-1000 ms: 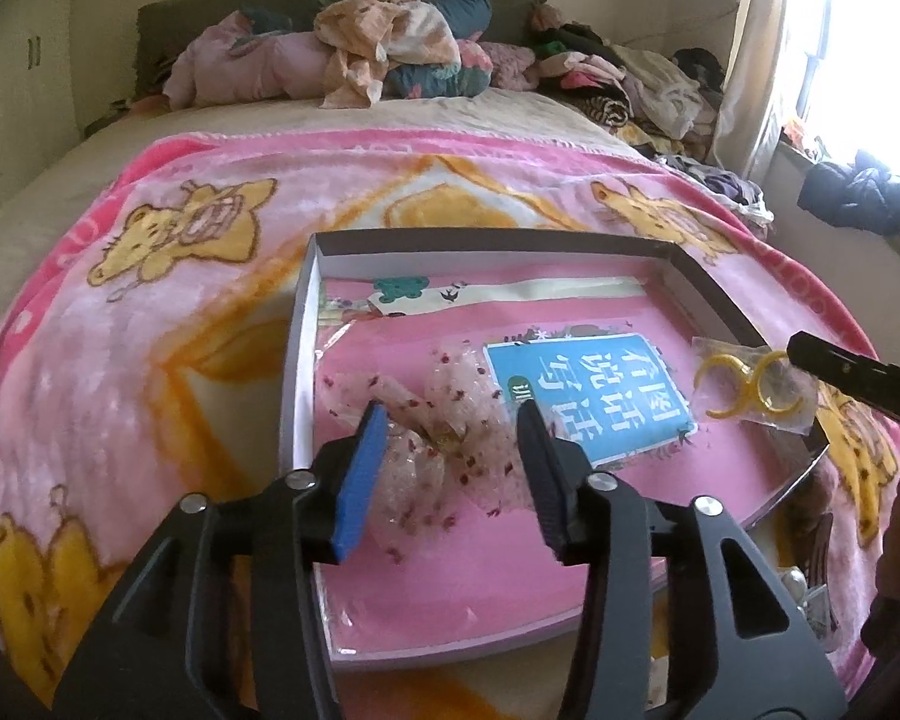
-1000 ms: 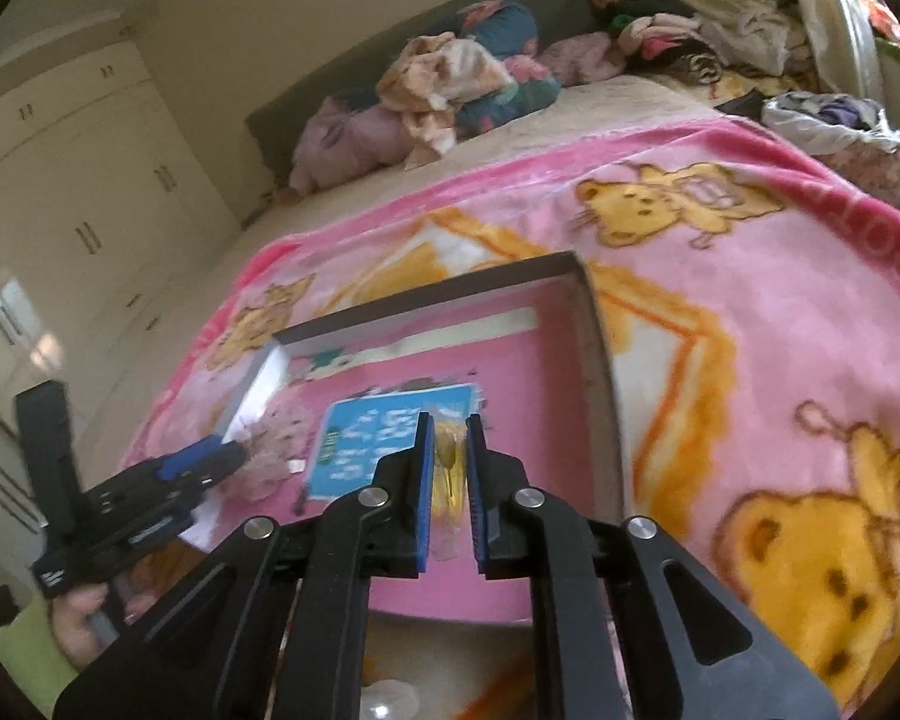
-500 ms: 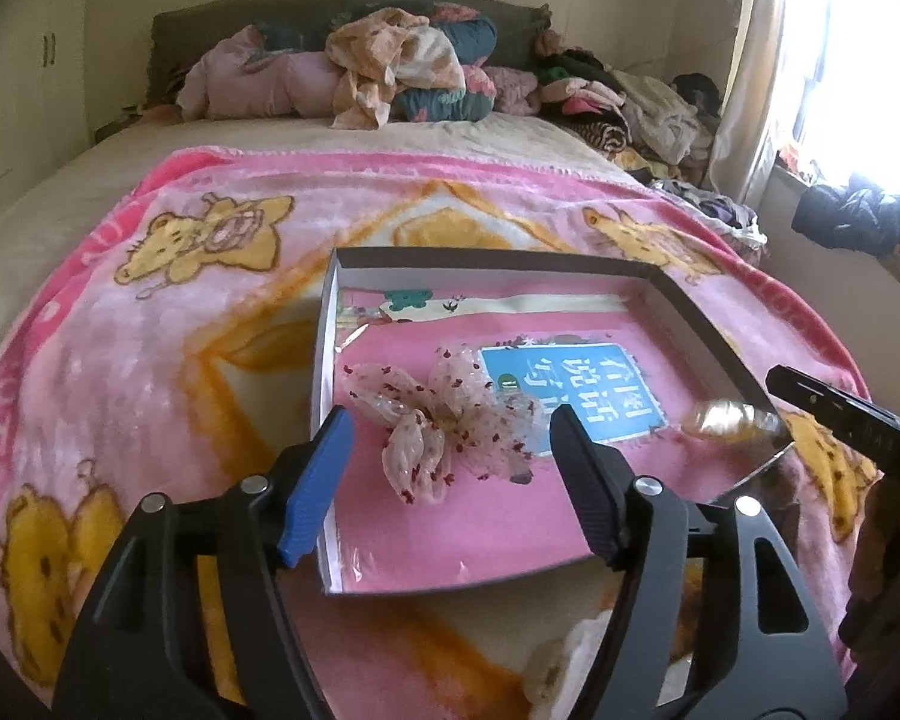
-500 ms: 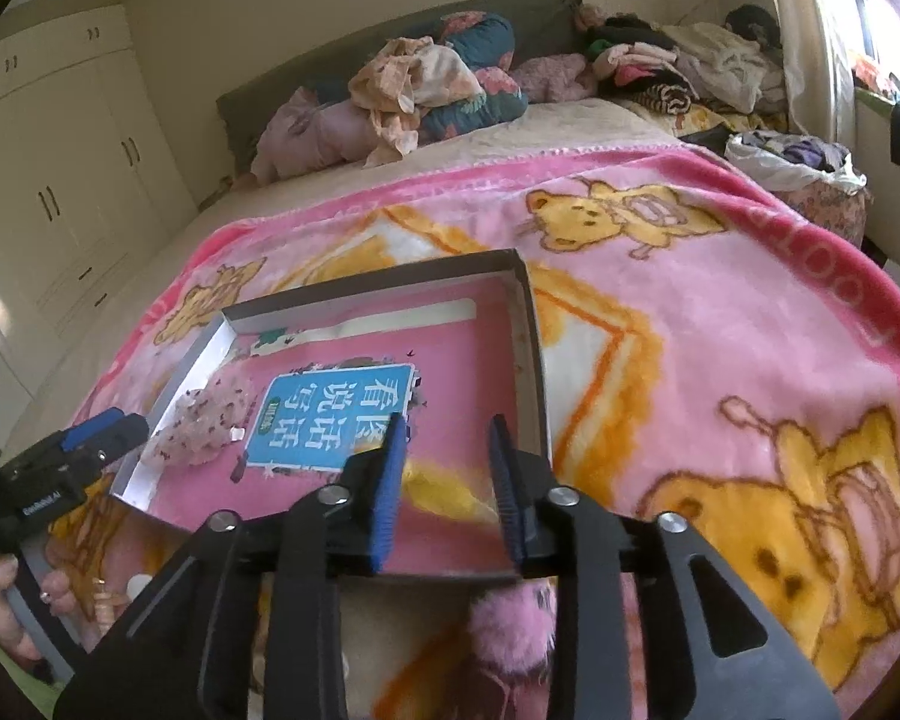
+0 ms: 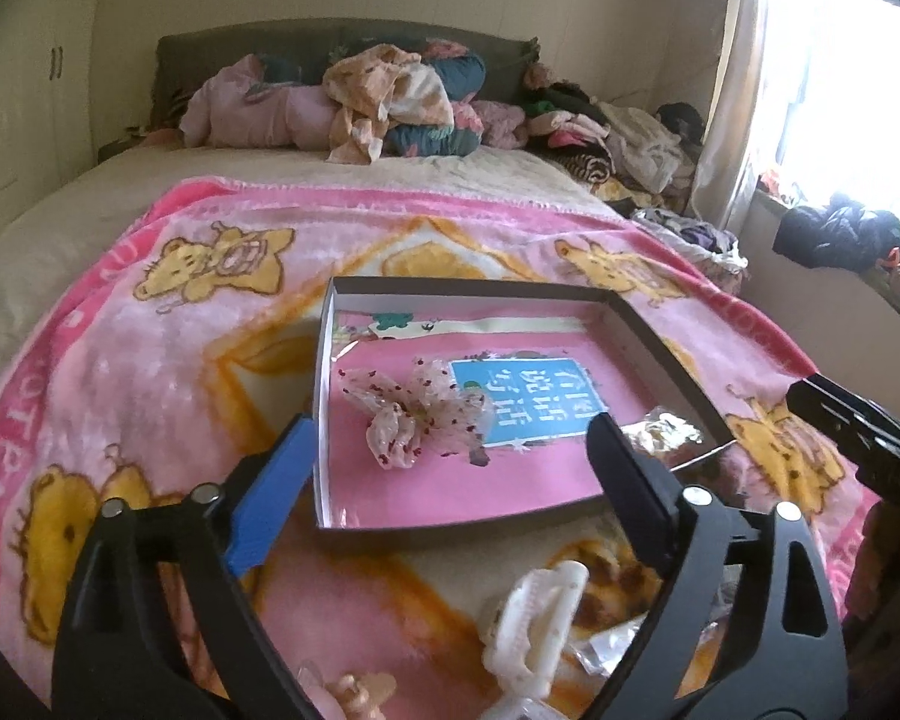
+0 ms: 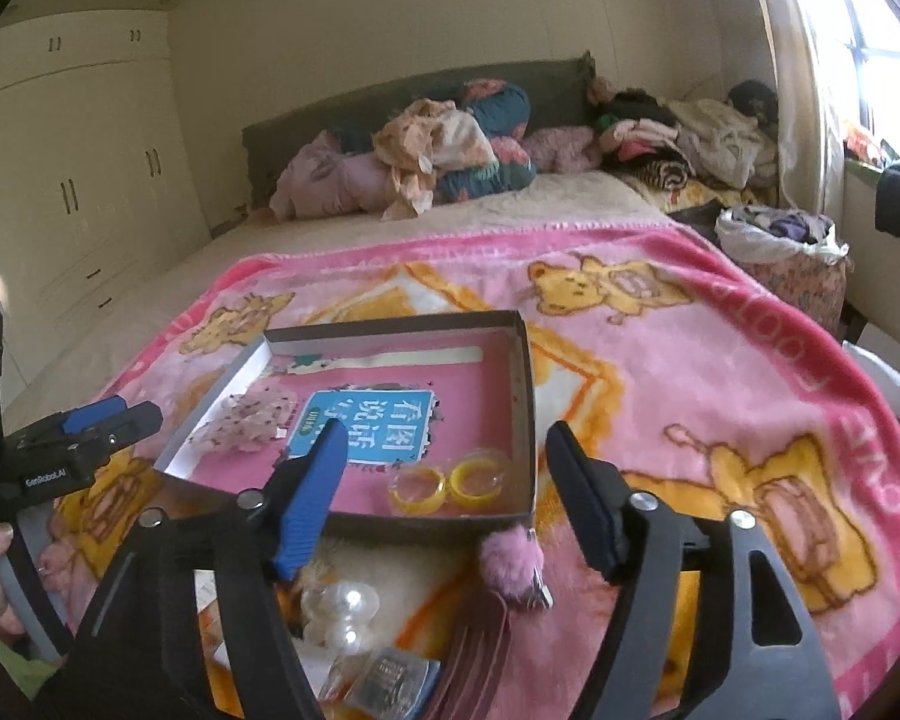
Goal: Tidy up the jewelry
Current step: 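Open both grippers and withdraw them from the tray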
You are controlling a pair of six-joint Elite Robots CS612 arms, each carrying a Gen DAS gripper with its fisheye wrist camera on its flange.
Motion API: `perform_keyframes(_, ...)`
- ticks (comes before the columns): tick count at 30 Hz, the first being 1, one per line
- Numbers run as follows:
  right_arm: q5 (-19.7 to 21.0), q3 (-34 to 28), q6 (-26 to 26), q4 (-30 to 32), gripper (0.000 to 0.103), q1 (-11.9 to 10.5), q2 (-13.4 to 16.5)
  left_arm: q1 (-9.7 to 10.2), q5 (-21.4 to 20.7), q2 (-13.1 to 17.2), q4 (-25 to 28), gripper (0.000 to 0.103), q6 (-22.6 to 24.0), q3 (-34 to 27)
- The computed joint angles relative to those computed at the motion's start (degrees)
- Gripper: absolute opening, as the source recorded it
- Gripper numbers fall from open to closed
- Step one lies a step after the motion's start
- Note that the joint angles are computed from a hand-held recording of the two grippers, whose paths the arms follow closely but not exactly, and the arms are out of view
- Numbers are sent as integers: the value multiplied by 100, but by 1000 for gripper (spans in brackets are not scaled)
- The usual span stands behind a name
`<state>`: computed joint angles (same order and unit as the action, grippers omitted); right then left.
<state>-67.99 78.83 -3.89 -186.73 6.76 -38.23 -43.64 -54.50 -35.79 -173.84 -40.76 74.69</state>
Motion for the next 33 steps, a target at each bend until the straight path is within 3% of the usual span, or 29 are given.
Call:
perform_keyframes(4,54,236,-96,-213,73,-11,-113,-70,98,-62,-200,91,19,128)
perform_keyframes(16,111,831,-379,-477,75,-28,-369,-232,287,-175,-341,91,-64,408)
perform_keyframes(33,-105,1297,-353,-489,75,-159,-433,-409,54,-10,-183,91,289,245)
